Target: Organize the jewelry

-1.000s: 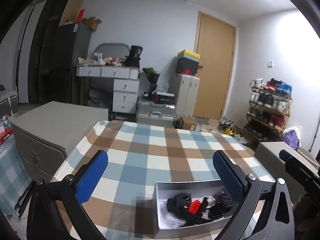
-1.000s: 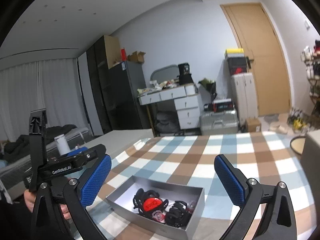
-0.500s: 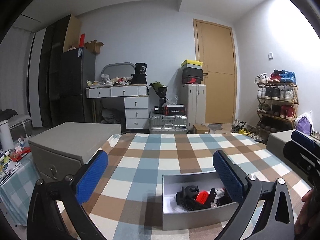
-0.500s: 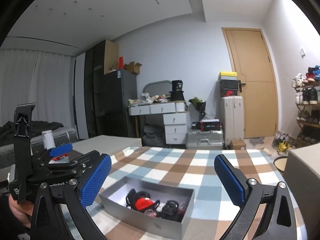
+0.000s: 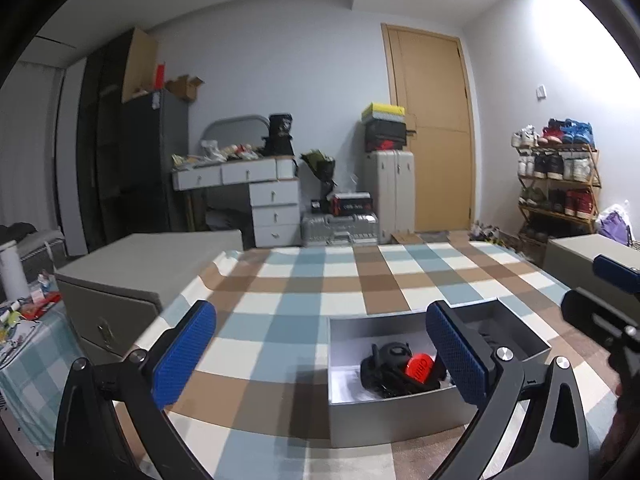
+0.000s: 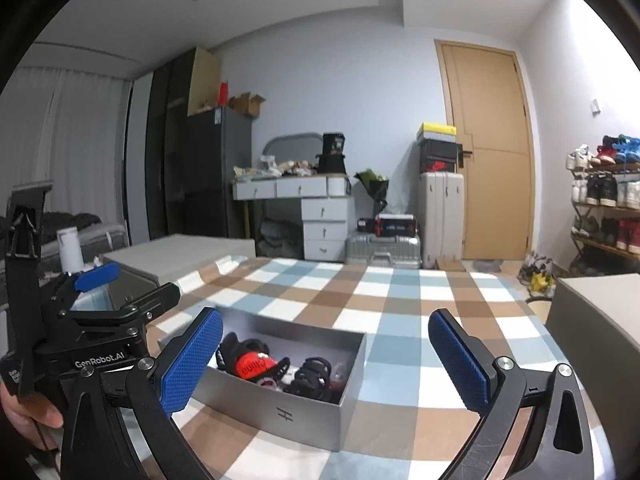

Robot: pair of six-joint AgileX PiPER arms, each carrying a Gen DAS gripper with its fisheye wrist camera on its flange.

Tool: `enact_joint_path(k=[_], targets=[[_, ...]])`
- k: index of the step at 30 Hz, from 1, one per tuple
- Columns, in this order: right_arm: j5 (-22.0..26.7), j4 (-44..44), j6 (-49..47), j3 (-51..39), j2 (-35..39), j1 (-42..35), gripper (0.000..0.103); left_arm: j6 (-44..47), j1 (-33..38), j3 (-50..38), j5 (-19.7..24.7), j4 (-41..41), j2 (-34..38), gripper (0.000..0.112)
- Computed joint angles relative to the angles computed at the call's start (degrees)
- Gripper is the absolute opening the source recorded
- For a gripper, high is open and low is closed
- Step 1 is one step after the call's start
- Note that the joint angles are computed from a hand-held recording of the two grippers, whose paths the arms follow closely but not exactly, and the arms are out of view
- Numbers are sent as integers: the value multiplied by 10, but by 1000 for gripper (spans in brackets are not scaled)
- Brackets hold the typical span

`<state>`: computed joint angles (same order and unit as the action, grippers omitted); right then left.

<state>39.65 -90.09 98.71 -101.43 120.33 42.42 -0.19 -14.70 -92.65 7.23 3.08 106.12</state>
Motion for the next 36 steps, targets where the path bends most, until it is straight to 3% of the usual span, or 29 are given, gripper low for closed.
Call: enact_joint_path(k=[3,4,7,36], targets=[[2,111,-115,-66,31,-8,103,34,7,-39,56,-53,17,102],[6,123,-126,-71,34,-8,103,15,7,-28,49,-39,11,102],[8,86,-87,-49,26,-3,103,-6,2,12,13,-16,-12,102],[7,102,-104,-59,29,-5,103,12,3,9,26,-34,-15,102]])
